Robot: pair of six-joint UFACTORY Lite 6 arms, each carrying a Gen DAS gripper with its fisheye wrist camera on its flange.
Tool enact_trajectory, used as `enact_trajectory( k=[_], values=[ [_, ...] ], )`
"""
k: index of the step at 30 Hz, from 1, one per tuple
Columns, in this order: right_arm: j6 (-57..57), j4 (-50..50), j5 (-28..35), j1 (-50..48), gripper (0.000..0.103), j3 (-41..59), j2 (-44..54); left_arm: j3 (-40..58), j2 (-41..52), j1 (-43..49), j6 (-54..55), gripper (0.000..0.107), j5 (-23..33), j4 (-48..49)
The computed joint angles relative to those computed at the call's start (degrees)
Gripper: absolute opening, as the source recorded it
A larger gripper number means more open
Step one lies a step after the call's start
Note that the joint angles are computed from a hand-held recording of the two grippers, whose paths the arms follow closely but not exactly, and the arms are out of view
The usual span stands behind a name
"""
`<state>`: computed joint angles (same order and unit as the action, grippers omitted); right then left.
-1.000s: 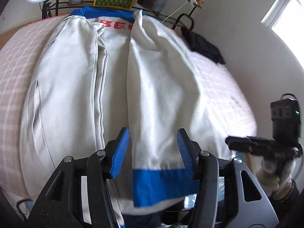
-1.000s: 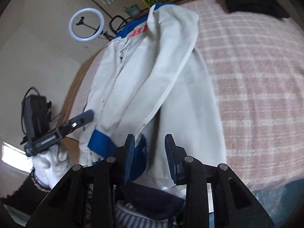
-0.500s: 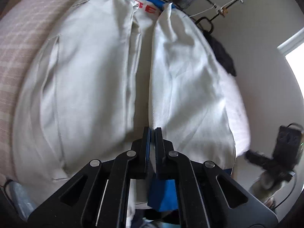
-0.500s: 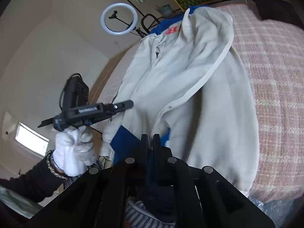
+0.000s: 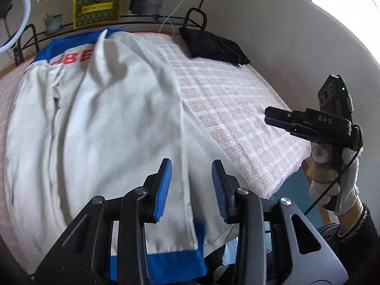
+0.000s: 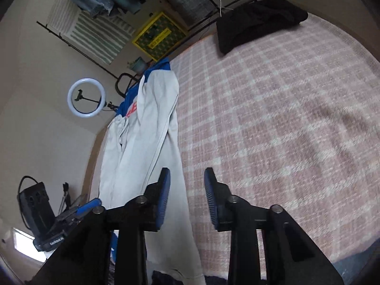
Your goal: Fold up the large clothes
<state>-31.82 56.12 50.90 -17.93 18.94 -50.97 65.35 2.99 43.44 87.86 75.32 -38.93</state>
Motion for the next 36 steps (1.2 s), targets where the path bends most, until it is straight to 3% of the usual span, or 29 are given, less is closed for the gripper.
enact_trajectory(
  k=[2,4,6,9,12,14,16,18,24,30,36],
  values=[
    [-4.7,-1.3,7.4,-10.6,0.038,-0.1,-2.1,-5.5,-3.7,-7.4,-3.1,0.036,-6.3,0.2],
    [-10.8,-1.3,13.6,-22.0,0.039,-0.6,-1.8,-10.8,-7.8,-14.7,-6.1,0.047,-12.5,1.3],
    [-16.5,-0.4,18.7,-31.6,0.039,-1.1,1.1,-16.2,-12.7,-20.5,-7.7,0.051,-17.2,2.6],
    [-21.2,1.3,19.3,-36.7,0.039,0.2,7.0,-20.2,-14.3,-31.5,-16.6,0.061,-28.4,7.3],
    [-23.5,4.2,19.5,-36.6,0.039,2.3,10.7,-20.1,-9.9,-35.3,-25.4,0.061,-36.1,11.7],
    [-24.5,7.0,18.9,-34.0,0.039,3.6,13.1,-19.6,-7.3,-34.1,-24.9,0.052,-38.1,10.9],
    [-26.3,10.7,17.4,-29.1,0.039,5.7,17.8,-20.0,-6.5,-31.1,-18.4,0.012,-39.5,7.0],
    [-27.5,13.8,13.6,-22.9,0.039,8.4,22.7,-15.9,-2.7,-27.2,-15.2,0.003,-34.6,5.2],
    [-31.6,26.1,2.6,-7.6,0.039,18.7,42.9,2.8,9.9,-11.9,-14.7,0.001,-11.7,1.5],
    [-32.4,29.6,-7.1,9.8,0.039,34.8,62.0,16.7,18.8,-4.4,-16.8,0.001,-0.4,1.0],
    [-31.5,29.1,-9.9,21.1,0.039,49.7,74.8,21.2,23.4,-2.6,-18.1,0.001,1.7,1.0]
  ],
)
